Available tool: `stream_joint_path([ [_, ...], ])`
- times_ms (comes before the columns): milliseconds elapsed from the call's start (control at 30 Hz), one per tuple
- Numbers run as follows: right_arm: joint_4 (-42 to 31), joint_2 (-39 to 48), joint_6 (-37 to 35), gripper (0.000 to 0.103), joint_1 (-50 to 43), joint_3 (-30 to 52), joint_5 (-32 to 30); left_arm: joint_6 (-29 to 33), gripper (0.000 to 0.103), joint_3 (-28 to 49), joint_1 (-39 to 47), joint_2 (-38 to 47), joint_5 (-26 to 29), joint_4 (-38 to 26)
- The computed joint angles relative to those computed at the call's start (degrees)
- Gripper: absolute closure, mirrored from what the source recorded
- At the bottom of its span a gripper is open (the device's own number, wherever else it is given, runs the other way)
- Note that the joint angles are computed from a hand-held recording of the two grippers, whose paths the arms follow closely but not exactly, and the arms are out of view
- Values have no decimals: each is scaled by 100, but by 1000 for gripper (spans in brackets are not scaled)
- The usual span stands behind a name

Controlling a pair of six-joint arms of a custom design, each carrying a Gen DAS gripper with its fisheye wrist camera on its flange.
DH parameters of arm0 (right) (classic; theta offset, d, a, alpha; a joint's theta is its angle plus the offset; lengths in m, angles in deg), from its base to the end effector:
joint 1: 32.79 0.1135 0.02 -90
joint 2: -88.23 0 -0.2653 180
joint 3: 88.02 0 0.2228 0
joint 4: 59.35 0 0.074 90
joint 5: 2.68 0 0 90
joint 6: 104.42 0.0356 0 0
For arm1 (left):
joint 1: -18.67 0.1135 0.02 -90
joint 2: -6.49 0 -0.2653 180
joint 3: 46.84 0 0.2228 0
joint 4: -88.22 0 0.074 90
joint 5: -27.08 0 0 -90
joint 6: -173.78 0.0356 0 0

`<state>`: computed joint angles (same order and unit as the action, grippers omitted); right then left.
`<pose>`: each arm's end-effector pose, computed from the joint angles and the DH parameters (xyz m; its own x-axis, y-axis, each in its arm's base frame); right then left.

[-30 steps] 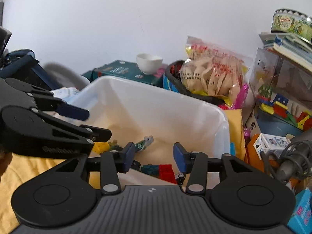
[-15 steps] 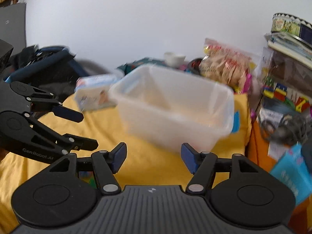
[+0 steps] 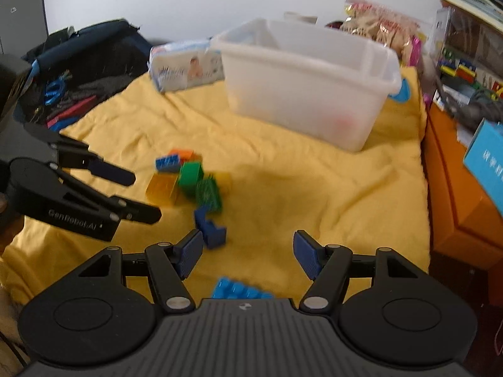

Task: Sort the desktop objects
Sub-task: 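Move both open tools back toward the brick pile, then grasp a yellow brick with the left tool while the right tool grasps a blue brick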

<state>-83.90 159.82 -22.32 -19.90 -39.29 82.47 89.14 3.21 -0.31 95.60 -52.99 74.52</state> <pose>0.2095 0.0510 0.1981 -0.6726 -0.2944 -0.6789 -0.3741 0.9269 -0.0314 0.2390 -0.0887 0.1515 -0.7104 0.3416 -0.6153 0.4875 0.8694 -0.0802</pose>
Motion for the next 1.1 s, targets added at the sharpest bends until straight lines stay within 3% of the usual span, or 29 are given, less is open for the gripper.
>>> stream_joint_path([
  [367,-72,-111,56,38,141,-404,-27,6,38,-51,-163,233,-32,-198],
  [500,-203,-66,-36,45,213,-361,-37,37,38,-57,-149,222,-16,-200],
  [633,-360,-93,-322,61,363,-304,164,57,38,-51,-67,191,-17,-97],
  [767,-411,-290,-482,61,373,-357,293,87,38,83,2,309,-150,40],
  [933,-524,-192,-363,60,31,-310,30,475,47,532,23,904,-327,229],
  [967,-518,-185,-351,59,21,-296,49,534,53,643,14,1037,-325,220],
  [1000,-492,-217,-349,59,37,-307,96,569,60,735,31,1142,-251,208],
  [1100,-432,-310,-402,59,123,-340,285,623,63,797,123,1117,49,28],
])
